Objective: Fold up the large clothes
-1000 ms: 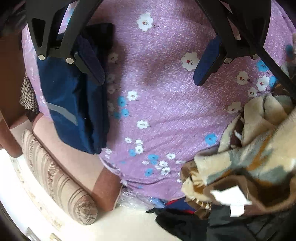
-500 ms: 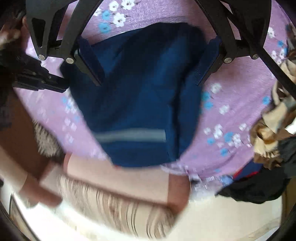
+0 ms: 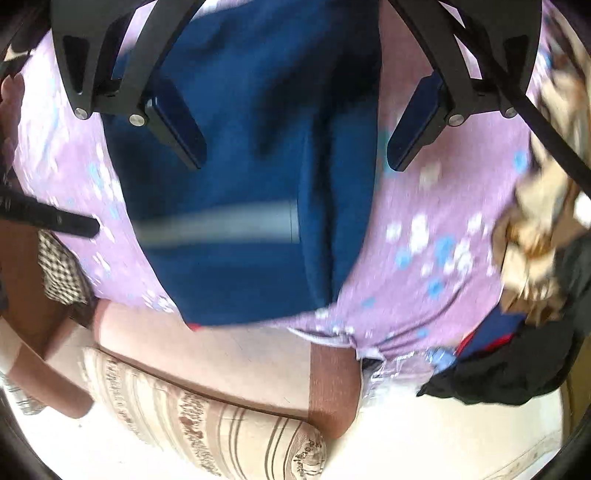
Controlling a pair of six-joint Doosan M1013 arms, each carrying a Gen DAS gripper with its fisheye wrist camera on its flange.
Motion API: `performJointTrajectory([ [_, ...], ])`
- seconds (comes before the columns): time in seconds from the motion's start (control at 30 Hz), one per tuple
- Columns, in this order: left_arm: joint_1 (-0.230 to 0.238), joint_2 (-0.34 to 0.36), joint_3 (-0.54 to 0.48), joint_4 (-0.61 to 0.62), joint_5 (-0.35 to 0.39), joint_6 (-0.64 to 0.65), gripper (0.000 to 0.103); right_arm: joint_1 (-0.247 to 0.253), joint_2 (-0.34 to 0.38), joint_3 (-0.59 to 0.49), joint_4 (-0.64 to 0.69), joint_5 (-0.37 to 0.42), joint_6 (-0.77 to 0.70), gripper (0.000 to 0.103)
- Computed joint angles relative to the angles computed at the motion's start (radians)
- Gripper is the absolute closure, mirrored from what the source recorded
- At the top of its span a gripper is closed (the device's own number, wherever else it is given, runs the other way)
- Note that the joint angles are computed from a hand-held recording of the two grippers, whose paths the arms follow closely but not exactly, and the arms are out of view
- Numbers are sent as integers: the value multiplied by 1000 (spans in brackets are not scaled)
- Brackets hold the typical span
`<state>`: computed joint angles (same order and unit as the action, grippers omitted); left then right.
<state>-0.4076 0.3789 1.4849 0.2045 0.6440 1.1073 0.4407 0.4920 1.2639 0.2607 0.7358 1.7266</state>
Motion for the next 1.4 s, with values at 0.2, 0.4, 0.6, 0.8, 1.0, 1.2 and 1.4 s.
performJointTrajectory([
  [0.2,50,205,-262,-125,195,70,5,-36,197,-292,-32,175,58,83],
  [0.4,63,256,-279,-113,207,34,0,-51,283,-357,6,243,80,86],
  [0.6,51,161,-177,-93,139,5,2,-42,228,-305,-17,205,57,85],
  [0.8,9,124,-92,-33,128,10,2,-9,121,-134,10,151,-29,83],
  [1.0,3,103,-53,-15,98,-48,2,-5,149,-144,-25,174,36,83],
  [1.2,-24,-8,84,28,33,-47,2,7,41,-22,-19,124,-52,83],
  [1.4,-27,-32,179,29,-42,-123,1,24,-7,98,-2,88,-41,80],
])
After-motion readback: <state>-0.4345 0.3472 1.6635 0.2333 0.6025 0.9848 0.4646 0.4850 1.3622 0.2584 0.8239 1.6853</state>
